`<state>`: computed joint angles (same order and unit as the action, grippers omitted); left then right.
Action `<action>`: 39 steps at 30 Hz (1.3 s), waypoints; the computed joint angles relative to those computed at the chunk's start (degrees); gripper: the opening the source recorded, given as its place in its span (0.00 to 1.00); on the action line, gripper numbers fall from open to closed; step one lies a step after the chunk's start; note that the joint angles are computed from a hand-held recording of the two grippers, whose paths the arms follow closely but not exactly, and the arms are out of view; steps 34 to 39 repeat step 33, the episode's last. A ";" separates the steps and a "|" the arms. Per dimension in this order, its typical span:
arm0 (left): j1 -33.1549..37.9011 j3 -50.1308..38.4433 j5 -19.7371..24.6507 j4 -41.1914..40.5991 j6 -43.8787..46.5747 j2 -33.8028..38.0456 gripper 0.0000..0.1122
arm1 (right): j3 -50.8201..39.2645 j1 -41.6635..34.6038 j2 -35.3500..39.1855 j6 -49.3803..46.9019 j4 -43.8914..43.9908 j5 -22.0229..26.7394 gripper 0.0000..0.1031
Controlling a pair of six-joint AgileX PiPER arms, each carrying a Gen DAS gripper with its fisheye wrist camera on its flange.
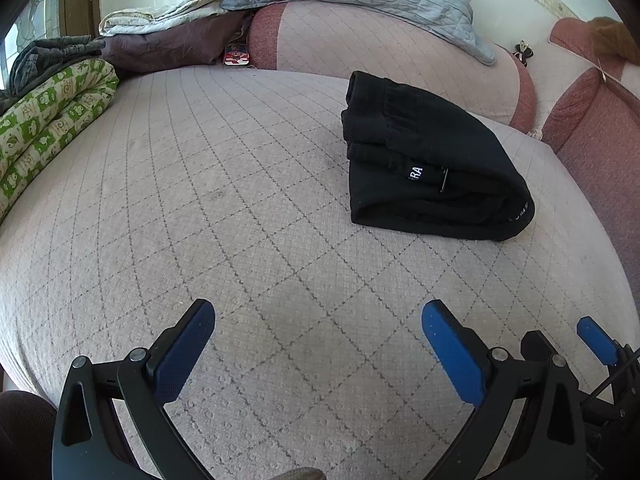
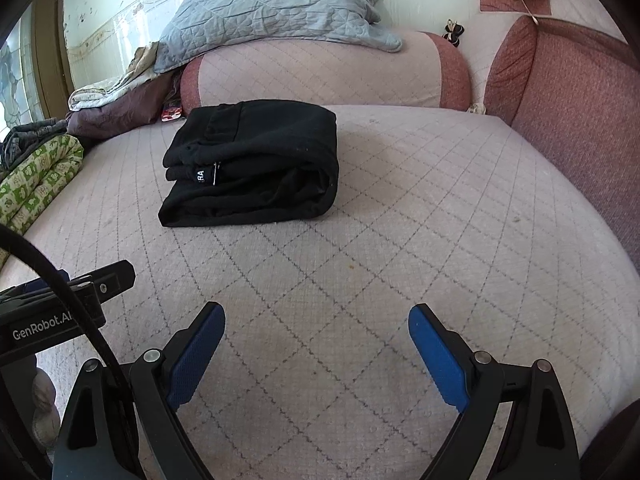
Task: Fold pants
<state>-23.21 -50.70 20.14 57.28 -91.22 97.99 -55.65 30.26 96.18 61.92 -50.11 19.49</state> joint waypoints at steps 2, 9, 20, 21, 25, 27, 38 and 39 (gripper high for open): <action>0.25 0.58 -0.34 0.47 -0.69 -0.81 0.92 | -1.18 0.53 0.20 -2.35 1.66 1.01 0.93; 1.88 2.30 -2.00 0.45 -1.42 -3.15 0.92 | -7.37 3.45 2.31 -9.71 4.99 5.09 0.93; 6.35 3.16 -5.70 -8.80 6.26 -4.34 0.92 | -13.27 5.43 5.77 -15.15 8.47 8.92 0.93; 6.57 3.24 -5.88 -9.57 6.93 -4.42 0.92 | -13.58 5.56 5.93 -15.32 8.61 9.15 0.93; 6.88 3.42 -6.02 -9.96 7.13 -4.60 0.92 | -14.26 6.21 6.19 -15.23 8.31 9.61 0.93; 6.92 3.27 -5.85 -10.31 7.63 -4.39 0.92 | -14.49 6.60 6.31 -15.24 8.37 9.76 0.93; 6.45 2.48 -3.94 -10.54 7.57 -3.21 0.92 | -14.79 6.69 6.44 -16.31 10.18 9.63 0.93; 6.45 2.48 -3.94 -10.54 7.57 -3.21 0.92 | -14.79 6.69 6.44 -16.31 10.18 9.63 0.93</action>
